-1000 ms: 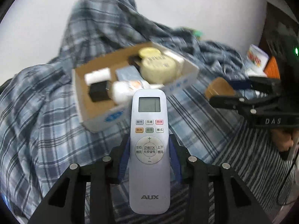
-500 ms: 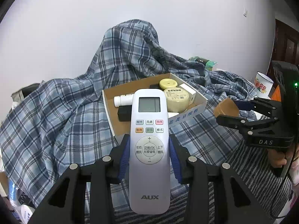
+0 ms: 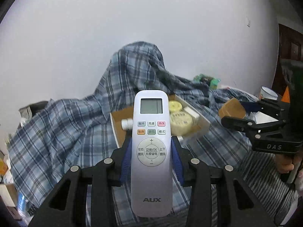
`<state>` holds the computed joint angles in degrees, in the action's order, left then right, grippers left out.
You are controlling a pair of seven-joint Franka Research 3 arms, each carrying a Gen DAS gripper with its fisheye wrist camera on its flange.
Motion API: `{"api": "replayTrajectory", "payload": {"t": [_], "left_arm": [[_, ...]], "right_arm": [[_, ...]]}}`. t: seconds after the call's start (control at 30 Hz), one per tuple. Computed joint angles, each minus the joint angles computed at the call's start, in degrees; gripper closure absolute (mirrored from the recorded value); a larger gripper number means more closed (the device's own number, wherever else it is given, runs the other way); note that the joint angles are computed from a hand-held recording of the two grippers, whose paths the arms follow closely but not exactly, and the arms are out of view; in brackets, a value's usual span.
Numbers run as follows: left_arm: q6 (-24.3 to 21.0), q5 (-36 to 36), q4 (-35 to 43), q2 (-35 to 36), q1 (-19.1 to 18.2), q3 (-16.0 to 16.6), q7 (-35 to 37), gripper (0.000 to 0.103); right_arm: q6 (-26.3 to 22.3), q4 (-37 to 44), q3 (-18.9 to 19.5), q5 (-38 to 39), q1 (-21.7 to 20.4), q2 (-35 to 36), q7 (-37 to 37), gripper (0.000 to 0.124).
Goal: Organize rigid objects
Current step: 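Carry the remote and amber soap up over the cardboard box, then lower the remote and soap into the box and open both grippers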
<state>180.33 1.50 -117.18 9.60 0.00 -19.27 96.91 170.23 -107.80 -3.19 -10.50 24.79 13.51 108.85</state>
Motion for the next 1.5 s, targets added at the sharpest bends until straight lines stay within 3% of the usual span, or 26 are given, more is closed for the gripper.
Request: {"api": "replayTrajectory", "payload": {"t": [0.03, 0.27, 0.3, 0.37, 0.47, 0.73, 0.9, 1.2, 1.23, 1.27, 1.33, 1.5], "left_arm": [[0.0, 1.8, 1.2, 0.5, -1.9, 2.3, -2.0, 0.061], [-2.3, 11.1, 13.2, 7.5, -8.3, 10.1, -11.5, 0.061], [-3.2, 11.5, 15.0, 8.7, -8.0, 9.9, -12.2, 0.061], [-5.5, 9.5, 18.7, 11.4, -4.7, 5.9, -10.2, 0.061], [-8.3, 11.2, 24.0, 15.3, -6.3, 7.7, -11.3, 0.061], [-15.3, 11.1, 35.9, 24.7, -7.2, 7.8, -11.4, 0.061], [-18.3, 11.4, 40.4, 28.7, -8.3, 9.0, -12.4, 0.061], [-22.3, 9.3, 43.2, 31.3, -7.4, 7.9, -11.3, 0.061], [-21.9, 9.6, 43.0, 31.1, -7.9, 8.5, -11.9, 0.055], [-20.9, 10.2, 42.6, 30.8, -8.4, 9.4, -12.8, 0.039], [-17.1, 11.6, 40.5, 29.6, -9.0, 10.6, -14.3, 0.028], [-13.8, 12.2, 36.9, 26.5, -7.8, 9.8, -15.8, 0.028]], "right_arm": [[-0.1, 1.4, -0.3, -0.4, 0.1, 0.5, 0.0, 0.062], [-3.8, 16.4, -1.6, 0.2, 0.7, 9.2, -0.8, 0.062], [-5.0, 19.1, -1.1, 1.2, 0.2, 11.1, -1.7, 0.062], [-8.7, 25.4, -0.4, 3.1, -0.6, 15.3, -3.8, 0.062], [-14.1, 34.0, 1.2, 6.4, -2.2, 21.5, -6.6, 0.062], [-22.6, 48.6, 1.2, 10.5, -3.0, 32.7, -8.7, 0.062], [-25.5, 51.9, 1.9, 12.5, -3.7, 35.3, -9.6, 0.062], [-27.1, 52.9, 2.2, 13.8, -4.1, 36.7, -11.0, 0.062], [-27.3, 53.2, 2.2, 13.9, -4.1, 36.9, -11.0, 0.057], [-27.6, 53.4, 2.0, 14.0, -4.1, 37.0, -10.8, 0.046], [-26.4, 52.8, 1.5, 13.8, -3.8, 36.8, -9.8, 0.042], [-23.6, 49.1, 1.1, 13.7, -4.0, 34.2, -8.7, 0.042]]}}
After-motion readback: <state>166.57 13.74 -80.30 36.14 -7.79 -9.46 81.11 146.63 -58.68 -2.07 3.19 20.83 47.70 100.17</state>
